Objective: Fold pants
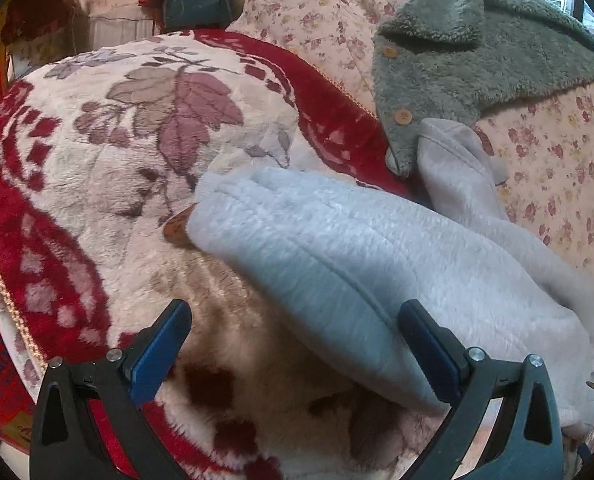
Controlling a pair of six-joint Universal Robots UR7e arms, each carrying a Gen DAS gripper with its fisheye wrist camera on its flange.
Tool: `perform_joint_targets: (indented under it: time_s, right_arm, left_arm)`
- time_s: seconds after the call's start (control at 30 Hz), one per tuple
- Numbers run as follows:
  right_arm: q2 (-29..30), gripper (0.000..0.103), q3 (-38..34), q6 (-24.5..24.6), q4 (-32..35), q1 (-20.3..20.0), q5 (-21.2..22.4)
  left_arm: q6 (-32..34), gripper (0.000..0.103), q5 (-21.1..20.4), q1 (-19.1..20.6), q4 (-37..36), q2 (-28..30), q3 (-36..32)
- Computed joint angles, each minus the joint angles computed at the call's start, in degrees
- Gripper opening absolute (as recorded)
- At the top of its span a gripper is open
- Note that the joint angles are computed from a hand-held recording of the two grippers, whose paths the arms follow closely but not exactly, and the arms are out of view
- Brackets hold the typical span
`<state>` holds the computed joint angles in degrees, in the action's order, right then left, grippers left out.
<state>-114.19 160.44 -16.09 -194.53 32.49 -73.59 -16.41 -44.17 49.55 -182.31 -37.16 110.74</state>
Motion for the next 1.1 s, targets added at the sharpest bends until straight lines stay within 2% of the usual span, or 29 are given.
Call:
perform_joint_targets:
  time_s: [0.07,0.1,0.27,0.33,0.37,0.4,0.43,0.47,0.53,0.57,0.6,0.63,0.67,0.7,0.8,1.0,1.1]
  right_arm:
    - [1.00,0.102,-0.62,1.91,-0.61,-1.45,2.04]
    - [2.19,0.102,-1.10,2.54,-1.90,-0.81,1.42]
    - [9.60,0.102,-3.82,4.89,-9.23,5.32,-5.78]
    - [10.91,0.100,-4.14,5.27,-11.30,5.72,-6.25]
    - [11.54,0.097,-4.29,5.09,-12.32,6.03,-6.88]
    - [12.42,0.088,-4.70,4.71,-13.23,6.72,-8.15]
    - [13.18,0.074,-5.22,4.28,-13.72,7.30,-9.28]
    - [13.35,0.068,-5.78,3.96,-13.05,6.71,-8.64]
    - [12.04,0.056,-6.05,4.39,-10.54,3.67,-3.39]
    - [11.29,0.054,-5.99,4.39,-9.54,2.44,-1.27]
    - [10.80,0.048,-5.78,4.21,-9.21,1.82,-0.08]
    - [10.16,0.043,-5.48,3.92,-9.16,1.26,1.09]
    - [9.65,0.040,-5.19,3.60,-9.09,0.86,1.87]
    - [8.71,0.036,-4.94,3.29,-8.40,0.28,2.98]
    - [4.81,0.031,-4.11,2.91,-4.99,-3.12,8.65]
    - [-5.48,0.028,-2.10,1.73,3.81,-11.10,20.63]
    - [-15.24,0.027,-0.73,-1.42,13.49,-15.76,26.45]
  left_arm:
    - [0.03,0.103,-0.28,0.26,0.45,0.77,-1.10]
    - [-0.08,0.103,-0.24,0.31,0.83,1.13,-1.59]
    - [-0.16,0.103,-0.23,0.53,2.34,2.79,-3.80]
    - [0.04,0.103,-0.12,0.67,2.97,3.34,-4.60]
    - [0.18,0.103,-0.13,0.79,3.18,3.61,-4.99]
    - [0.29,0.103,-0.21,0.92,3.32,3.83,-5.32]
    - [0.50,0.103,-0.45,1.13,3.39,4.01,-5.65]
    - [0.50,0.103,-0.72,1.28,3.60,4.03,-5.81]
    - [1.28,0.102,-2.88,1.91,2.81,4.05,-6.03]
    - [2.12,0.091,-4.26,2.18,1.71,4.02,-5.89]
    - [2.86,0.066,-6.26,2.53,1.18,3.85,-5.81]
    - [3.53,0.050,-9.38,3.04,1.58,3.51,-5.85]
    - [3.79,0.028,-10.98,3.19,2.45,3.36,-6.04]
    - [4.15,0.021,-10.92,2.82,2.93,3.50,-6.12]
    - [6.90,0.012,-9.52,1.07,1.95,3.73,-5.71]
    - [6.74,0.010,-15.90,1.18,2.61,-0.06,-3.76]
    - [7.74,0.010,-18.02,0.98,3.09,-2.00,-2.26]
